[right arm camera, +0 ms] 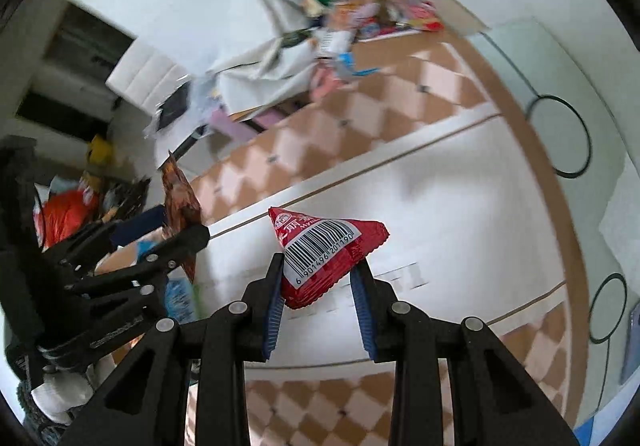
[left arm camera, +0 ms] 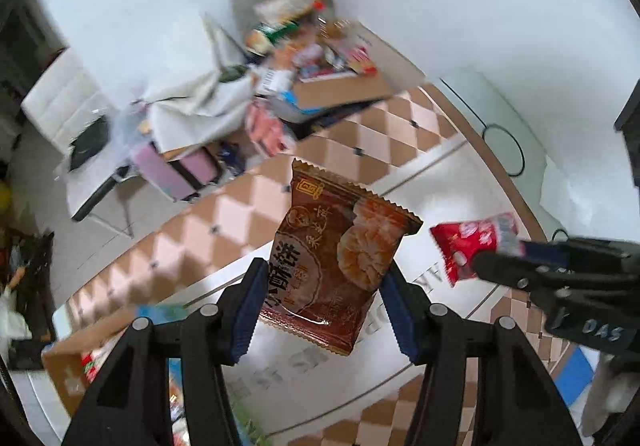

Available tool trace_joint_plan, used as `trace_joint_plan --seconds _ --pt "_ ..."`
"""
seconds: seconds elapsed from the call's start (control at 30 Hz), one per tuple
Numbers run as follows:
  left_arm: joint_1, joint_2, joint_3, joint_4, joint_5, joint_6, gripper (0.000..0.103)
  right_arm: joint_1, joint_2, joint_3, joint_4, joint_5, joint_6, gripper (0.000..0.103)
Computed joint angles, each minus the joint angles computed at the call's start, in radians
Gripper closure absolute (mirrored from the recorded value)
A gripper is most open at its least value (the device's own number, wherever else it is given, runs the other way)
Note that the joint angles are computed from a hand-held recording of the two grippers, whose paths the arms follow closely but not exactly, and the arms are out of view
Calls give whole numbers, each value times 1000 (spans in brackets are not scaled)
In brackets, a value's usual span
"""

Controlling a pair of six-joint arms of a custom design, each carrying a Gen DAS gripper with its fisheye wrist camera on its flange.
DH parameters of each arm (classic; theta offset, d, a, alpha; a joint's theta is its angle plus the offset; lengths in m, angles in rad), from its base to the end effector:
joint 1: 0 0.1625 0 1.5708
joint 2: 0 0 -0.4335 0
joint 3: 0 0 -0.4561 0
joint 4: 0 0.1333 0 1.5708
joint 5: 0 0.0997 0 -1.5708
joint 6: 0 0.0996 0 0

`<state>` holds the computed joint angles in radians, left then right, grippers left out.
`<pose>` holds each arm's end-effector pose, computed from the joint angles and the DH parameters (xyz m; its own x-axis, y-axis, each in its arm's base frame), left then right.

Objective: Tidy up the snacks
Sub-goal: 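Carry both packs into the box and open both tools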

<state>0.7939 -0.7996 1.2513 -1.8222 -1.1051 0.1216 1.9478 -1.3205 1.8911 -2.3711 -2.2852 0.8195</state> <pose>-0.4287 -0.6899 0.1672 -0.4869 0.7698 -0.4127 0.7517 0.6100 0.2509 0.2861 -0.5379 0.2856 -0.7789 0.5665 0.2691 0.3088 0.7199 -0.6216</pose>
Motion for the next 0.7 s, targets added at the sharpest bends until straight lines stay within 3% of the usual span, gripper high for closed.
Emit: trace_joint_plan --seconds 0.33,0.7 --pt "50 -208 86 -48 63 -12 49 143 252 -203 24 46 27 69" --pt "139 -341 74 13 83 -89 49 216 516 -461 43 105 -21 69"
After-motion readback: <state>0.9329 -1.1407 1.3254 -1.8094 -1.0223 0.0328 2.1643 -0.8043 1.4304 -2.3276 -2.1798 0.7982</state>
